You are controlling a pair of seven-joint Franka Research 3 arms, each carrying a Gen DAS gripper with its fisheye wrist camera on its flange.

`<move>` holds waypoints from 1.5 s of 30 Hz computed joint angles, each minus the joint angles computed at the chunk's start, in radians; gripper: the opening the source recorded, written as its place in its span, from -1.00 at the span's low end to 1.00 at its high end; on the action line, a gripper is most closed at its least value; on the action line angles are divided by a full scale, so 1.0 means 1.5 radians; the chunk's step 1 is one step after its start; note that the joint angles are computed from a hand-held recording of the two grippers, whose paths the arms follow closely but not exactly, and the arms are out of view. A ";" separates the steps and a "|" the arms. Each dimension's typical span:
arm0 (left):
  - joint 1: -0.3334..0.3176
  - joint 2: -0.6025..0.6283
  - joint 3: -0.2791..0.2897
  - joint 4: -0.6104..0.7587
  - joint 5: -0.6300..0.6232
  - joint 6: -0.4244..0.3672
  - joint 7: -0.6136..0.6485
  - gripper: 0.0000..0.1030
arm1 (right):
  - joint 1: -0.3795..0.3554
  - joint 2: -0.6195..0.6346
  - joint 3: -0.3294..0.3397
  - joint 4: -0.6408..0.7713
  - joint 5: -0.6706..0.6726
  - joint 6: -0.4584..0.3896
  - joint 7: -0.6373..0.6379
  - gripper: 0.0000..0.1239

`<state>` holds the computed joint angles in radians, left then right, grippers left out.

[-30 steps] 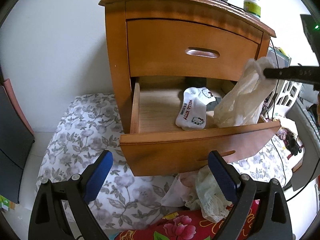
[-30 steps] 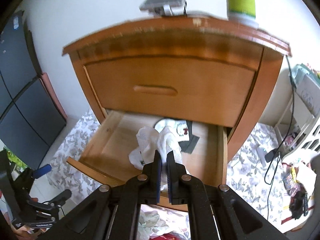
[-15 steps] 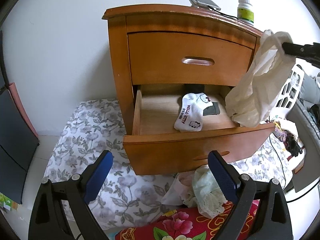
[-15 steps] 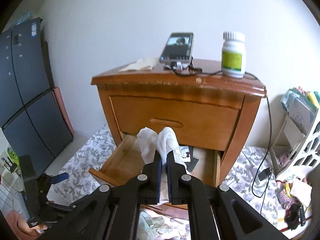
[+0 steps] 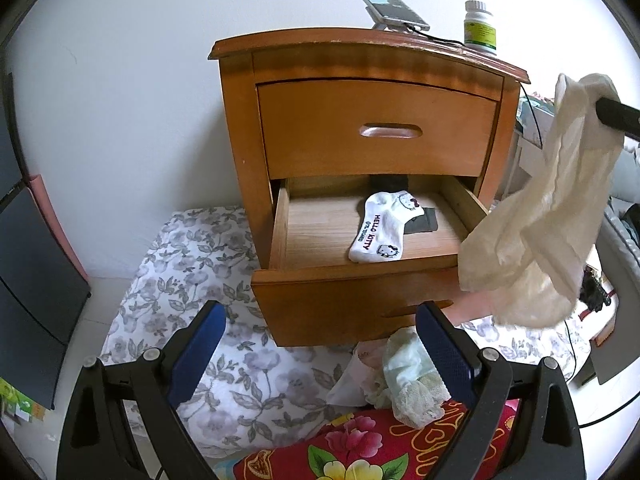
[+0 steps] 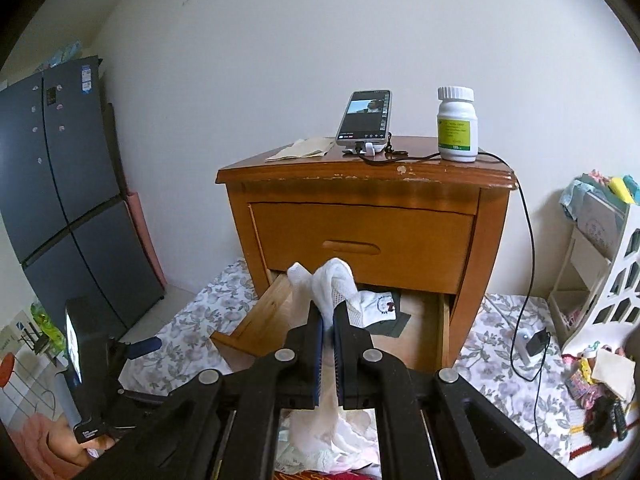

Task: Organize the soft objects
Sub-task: 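Carry the cream cloth with the right tool down toward the red cushion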

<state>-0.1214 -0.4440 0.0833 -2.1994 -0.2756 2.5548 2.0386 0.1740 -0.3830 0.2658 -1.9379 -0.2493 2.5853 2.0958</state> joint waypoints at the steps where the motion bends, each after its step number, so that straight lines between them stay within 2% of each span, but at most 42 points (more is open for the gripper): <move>1: 0.000 -0.003 -0.002 -0.003 0.001 0.000 0.000 0.86 | 0.001 -0.005 -0.001 -0.008 0.002 0.001 0.002 -0.92; 9: -0.004 -0.023 -0.009 -0.018 0.018 -0.007 -0.004 0.86 | 0.023 -0.010 -0.019 -0.051 0.060 -0.008 -0.018 -0.92; 18: -0.004 -0.022 -0.013 -0.022 0.042 -0.014 -0.016 0.86 | 0.049 0.021 -0.034 -0.081 0.114 -0.035 -0.045 -0.92; 45: 0.016 0.024 -0.027 -0.006 0.057 -0.041 -0.021 0.86 | 0.111 0.149 -0.067 -0.044 0.154 -0.109 -0.069 -0.89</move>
<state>-0.0978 -0.4081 0.0428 -2.2090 -0.1902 2.4937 2.0078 0.3397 -0.1596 0.1652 -2.0041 -0.0182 2.4214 1.9922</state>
